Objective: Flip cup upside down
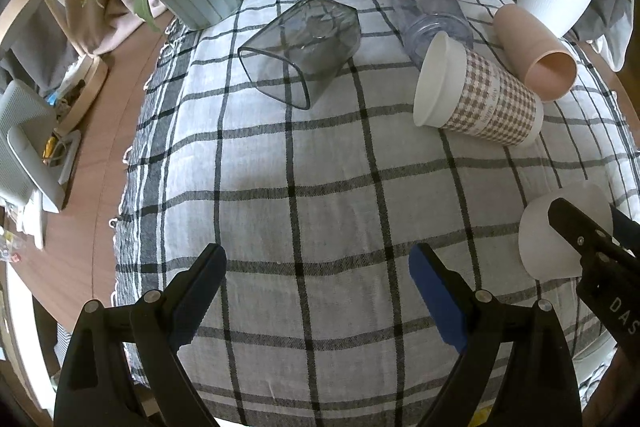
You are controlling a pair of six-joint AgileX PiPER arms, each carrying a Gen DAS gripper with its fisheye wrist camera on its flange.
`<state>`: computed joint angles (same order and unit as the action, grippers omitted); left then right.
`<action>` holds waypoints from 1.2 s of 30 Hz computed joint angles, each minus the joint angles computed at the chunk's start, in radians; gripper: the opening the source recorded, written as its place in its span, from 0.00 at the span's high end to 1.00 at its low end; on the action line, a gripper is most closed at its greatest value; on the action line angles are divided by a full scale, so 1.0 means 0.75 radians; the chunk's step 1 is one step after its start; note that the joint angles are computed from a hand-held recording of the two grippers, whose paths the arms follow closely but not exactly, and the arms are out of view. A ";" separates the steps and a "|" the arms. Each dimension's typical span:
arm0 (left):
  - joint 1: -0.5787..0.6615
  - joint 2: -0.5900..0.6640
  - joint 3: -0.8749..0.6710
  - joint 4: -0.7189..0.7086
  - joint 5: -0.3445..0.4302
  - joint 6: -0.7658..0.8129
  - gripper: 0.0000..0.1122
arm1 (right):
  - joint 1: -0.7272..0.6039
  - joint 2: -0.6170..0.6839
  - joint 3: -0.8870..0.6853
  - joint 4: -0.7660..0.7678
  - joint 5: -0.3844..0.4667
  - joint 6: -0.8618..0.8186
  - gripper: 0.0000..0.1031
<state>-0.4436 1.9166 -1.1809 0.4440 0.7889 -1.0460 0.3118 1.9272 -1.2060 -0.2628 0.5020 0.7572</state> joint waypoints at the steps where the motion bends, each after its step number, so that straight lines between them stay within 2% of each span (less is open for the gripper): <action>1: 0.001 0.001 0.001 -0.001 -0.002 -0.001 0.17 | 0.000 0.003 -0.006 0.003 0.006 -0.005 0.35; 11: 0.015 -0.011 0.012 -0.033 -0.022 -0.004 0.17 | -0.015 0.032 -0.062 0.086 0.062 -0.084 0.35; 13: 0.019 -0.016 0.011 -0.039 -0.025 -0.005 0.17 | -0.030 0.050 -0.092 0.157 0.102 -0.148 0.28; 18: 0.004 -0.034 0.010 -0.019 -0.015 -0.017 0.17 | -0.026 0.021 -0.086 0.121 0.130 -0.109 0.25; 23: -0.020 -0.130 0.044 0.018 -0.003 -0.071 0.16 | 0.017 -0.133 -0.030 0.011 0.191 -0.011 0.22; 27: -0.072 -0.240 0.075 0.097 0.029 -0.153 0.12 | 0.077 -0.297 0.014 -0.100 0.248 0.085 0.18; 36: -0.221 -0.449 0.091 0.307 0.180 -0.344 0.09 | 0.218 -0.529 0.047 -0.384 0.335 0.303 0.15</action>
<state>-0.6096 1.5801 -1.1128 0.6739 0.9238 -1.3042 0.4755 1.5302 -1.1705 -0.5506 0.7530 0.9843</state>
